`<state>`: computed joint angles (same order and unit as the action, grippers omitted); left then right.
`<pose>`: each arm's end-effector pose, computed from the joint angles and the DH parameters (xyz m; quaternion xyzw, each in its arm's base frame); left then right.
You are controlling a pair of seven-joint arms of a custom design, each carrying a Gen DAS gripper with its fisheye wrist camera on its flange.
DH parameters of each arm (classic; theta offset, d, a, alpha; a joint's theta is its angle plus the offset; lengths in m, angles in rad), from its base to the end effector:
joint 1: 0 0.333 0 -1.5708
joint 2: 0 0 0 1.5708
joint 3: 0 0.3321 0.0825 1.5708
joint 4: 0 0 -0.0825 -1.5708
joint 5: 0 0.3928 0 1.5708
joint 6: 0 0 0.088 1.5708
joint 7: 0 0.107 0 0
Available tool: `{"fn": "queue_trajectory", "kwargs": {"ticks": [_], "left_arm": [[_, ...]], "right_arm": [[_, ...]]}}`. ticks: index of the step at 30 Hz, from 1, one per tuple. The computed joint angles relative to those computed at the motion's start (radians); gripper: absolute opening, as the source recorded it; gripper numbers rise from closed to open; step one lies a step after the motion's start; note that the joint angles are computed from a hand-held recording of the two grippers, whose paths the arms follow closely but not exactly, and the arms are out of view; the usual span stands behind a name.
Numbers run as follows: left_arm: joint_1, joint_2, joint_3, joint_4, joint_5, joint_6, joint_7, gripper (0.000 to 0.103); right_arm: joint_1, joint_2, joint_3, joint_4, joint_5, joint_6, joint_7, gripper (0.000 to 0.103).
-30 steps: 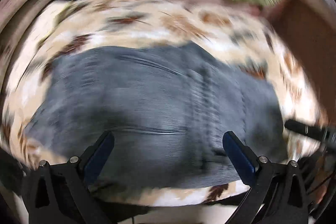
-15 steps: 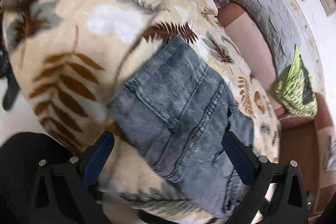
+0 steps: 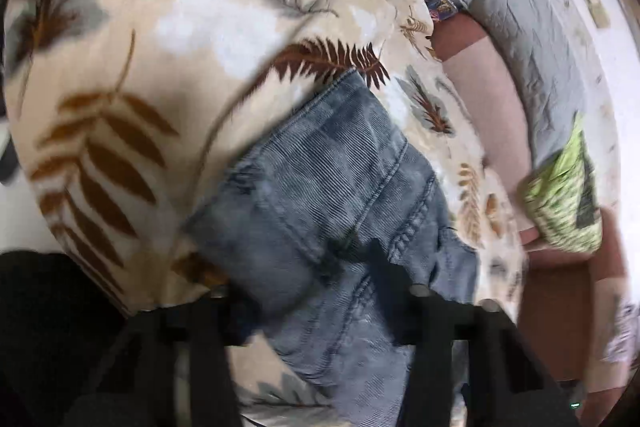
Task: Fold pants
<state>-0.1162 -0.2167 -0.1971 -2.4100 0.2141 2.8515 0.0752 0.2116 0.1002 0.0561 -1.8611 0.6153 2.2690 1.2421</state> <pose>0.4818 -0.1721 0.4786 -0.9049 0.2715 -0.3249 0.0441 0.6020 0.1791 0.5111 -0.7579 0.5796 0.0732 0.2904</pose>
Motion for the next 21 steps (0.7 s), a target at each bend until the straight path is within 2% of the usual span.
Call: {"fn": "queue_trajectory", "kwargs": {"ticks": [3, 9, 14, 16, 19, 21], "left_arm": [[0.019, 0.010, -0.030, 0.044, 0.079, -0.110, -0.023, 0.031], [0.006, 0.028, -0.032, 0.087, 0.157, -0.200, -0.029, 0.027], [-0.005, 0.048, -0.024, 0.104, 0.179, -0.210, -0.034, 0.026], [-0.008, 0.047, -0.020, 0.101, 0.181, -0.211, -0.029, 0.026], [-0.013, 0.040, -0.019, 0.099, 0.181, -0.222, -0.020, 0.026], [-0.014, 0.041, -0.016, 0.099, 0.176, -0.218, -0.013, 0.026]], "right_arm": [[0.002, 0.015, -0.002, 0.010, -0.020, 0.006, 0.018, 0.072], [0.001, 0.029, 0.004, 0.026, -0.028, -0.019, 0.020, 0.072], [0.013, 0.046, 0.014, 0.062, -0.021, -0.012, 0.007, 0.072], [0.018, 0.069, 0.017, 0.083, -0.032, -0.017, 0.010, 0.078], [0.038, 0.138, 0.014, 0.133, -0.128, -0.052, 0.061, 0.081], [0.048, 0.131, 0.017, 0.128, -0.159, -0.035, 0.068, 0.081]]}}
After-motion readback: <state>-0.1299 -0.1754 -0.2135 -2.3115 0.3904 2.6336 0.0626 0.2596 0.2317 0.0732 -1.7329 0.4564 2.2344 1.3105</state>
